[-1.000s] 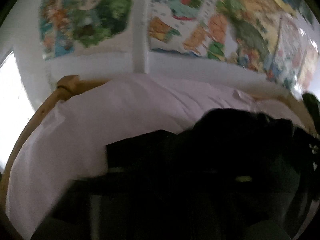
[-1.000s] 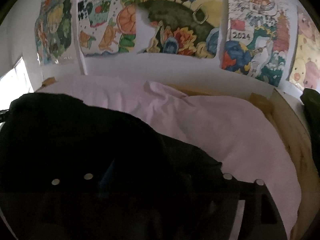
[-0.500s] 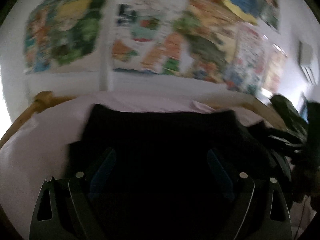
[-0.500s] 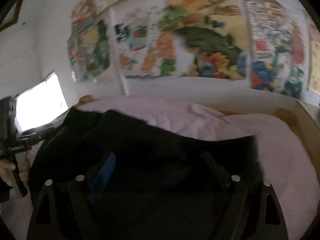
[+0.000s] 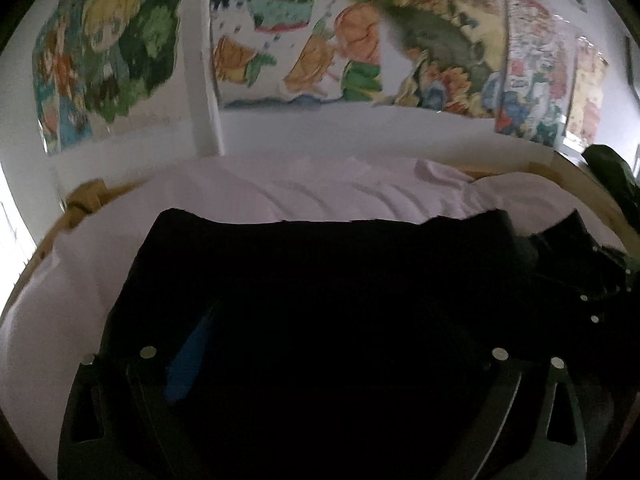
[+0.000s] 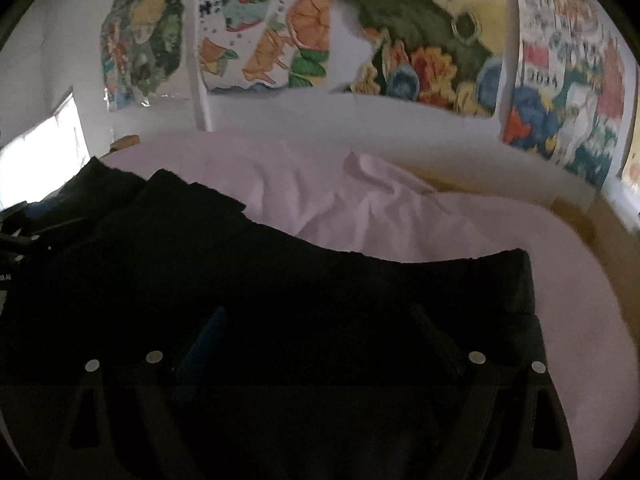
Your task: Fold large clothes
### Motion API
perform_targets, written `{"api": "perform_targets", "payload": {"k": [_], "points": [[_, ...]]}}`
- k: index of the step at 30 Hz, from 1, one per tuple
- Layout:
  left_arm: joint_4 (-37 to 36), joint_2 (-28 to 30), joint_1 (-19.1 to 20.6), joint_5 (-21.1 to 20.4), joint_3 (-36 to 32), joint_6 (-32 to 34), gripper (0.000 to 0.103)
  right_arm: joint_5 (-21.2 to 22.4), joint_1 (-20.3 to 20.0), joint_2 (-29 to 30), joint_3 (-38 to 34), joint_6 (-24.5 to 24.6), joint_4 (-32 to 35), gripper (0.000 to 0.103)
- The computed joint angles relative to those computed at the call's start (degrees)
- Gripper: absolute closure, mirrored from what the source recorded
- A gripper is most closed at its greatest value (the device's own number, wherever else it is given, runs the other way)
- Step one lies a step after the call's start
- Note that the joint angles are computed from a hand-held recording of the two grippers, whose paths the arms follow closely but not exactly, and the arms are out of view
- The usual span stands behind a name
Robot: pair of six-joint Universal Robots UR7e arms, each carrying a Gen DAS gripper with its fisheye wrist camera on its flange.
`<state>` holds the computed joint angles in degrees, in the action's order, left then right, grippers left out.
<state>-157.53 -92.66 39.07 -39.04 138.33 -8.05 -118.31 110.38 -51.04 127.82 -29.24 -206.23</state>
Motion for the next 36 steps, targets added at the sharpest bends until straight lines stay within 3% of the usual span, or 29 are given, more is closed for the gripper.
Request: {"api": "perform_targets", "payload": {"k": [7, 15, 20, 28, 36], "points": [[-2.9, 3.1, 6.8, -6.4, -2.2, 2.5, 0.001, 6.2, -4.3, -0.4, -1.2, 2.5, 5.7, 0.009], [-7.6, 6.2, 11.7, -11.7, -3.9, 5.1, 0.001, 11.3, -8.2, 1.7, -2.1, 2.5, 4.0, 0.007], [-6.5, 5.9, 12.4, -12.8, -4.5, 4.6, 0.001, 12.6, -8.9, 1.7, -2.4, 3.0, 4.3, 0.007], [-6.6, 5.9, 11.0, -11.1, -3.7, 3.3, 0.001, 14.8, -9.5, 0.6, -0.6, 3.0, 2.8, 0.007], [-8.0, 5.4, 10.2, -10.8, -2.6, 4.0, 0.001, 15.2, -9.2, 1.0, 1.1, 2.2, -1.9, 0.007]]}}
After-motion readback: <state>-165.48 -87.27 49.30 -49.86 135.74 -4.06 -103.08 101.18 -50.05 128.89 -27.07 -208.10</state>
